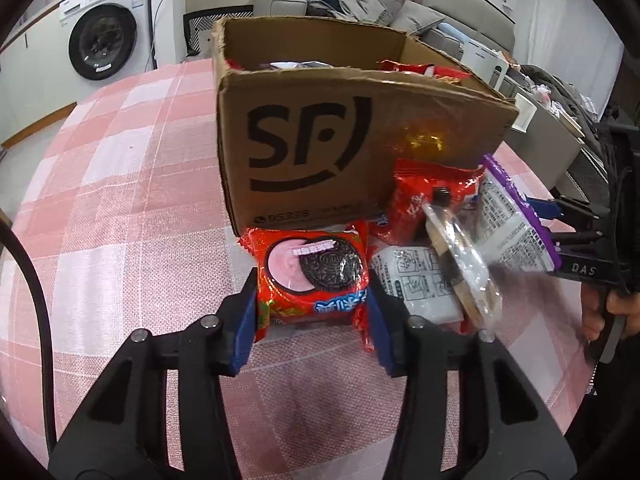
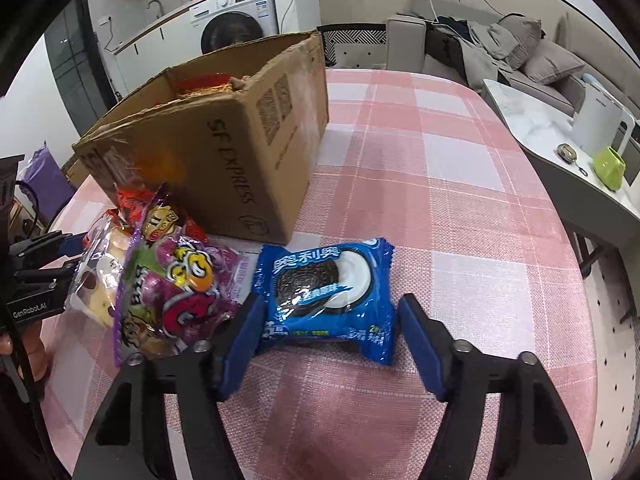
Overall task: Organize snacks
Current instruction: 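Grasp the red Oreo pack with the left tool while the right tool grasps the blue Oreo pack, then lift both Oreo packs and carry them over the box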
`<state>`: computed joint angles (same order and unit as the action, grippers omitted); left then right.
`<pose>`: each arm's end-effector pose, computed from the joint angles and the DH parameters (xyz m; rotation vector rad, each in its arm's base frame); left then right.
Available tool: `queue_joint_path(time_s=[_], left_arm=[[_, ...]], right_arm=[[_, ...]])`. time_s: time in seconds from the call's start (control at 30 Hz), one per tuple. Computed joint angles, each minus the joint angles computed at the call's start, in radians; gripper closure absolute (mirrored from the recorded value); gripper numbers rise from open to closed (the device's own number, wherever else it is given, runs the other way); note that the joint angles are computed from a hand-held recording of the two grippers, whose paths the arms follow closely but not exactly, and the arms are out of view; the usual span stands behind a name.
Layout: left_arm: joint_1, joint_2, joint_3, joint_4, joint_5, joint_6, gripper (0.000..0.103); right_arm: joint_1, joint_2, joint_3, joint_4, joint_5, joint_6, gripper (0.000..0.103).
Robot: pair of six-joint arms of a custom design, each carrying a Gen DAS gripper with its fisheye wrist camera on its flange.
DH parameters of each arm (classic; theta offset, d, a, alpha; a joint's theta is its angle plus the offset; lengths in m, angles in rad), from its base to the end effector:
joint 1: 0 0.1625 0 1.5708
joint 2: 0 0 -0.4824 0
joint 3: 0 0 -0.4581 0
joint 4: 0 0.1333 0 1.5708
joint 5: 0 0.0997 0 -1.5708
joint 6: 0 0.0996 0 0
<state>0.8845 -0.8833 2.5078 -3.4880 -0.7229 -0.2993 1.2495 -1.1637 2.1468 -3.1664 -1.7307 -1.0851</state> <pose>-0.0900 -0.4382 0.0436 0.3047 2.3847 -0.8237 -0.0727 -0.5904 0.2011 0.9024 -2.4227 0.4894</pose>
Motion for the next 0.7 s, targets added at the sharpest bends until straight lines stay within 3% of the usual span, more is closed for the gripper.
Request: queue_joint_path(time_s=[0.07, 0.33, 0.7], left_arm=[[-0.007, 0.000, 0.001, 0.002, 0.002, -0.002, 0.059], [-0.033, -0.010, 0.018, -0.003, 0.013, -0.021, 0.059], [-0.094, -0.079, 0.061, 0.000, 0.048, -0.044, 0.060]], right_arm=[[-0.002, -0.004, 0.000, 0.011, 0.009, -0.002, 0.048], [-0.014, -0.021, 0.001, 0.019, 0.047, -0.008, 0.058], [-0.028, -0.070, 0.011, 0.025, 0.126, 0.014, 0.059]])
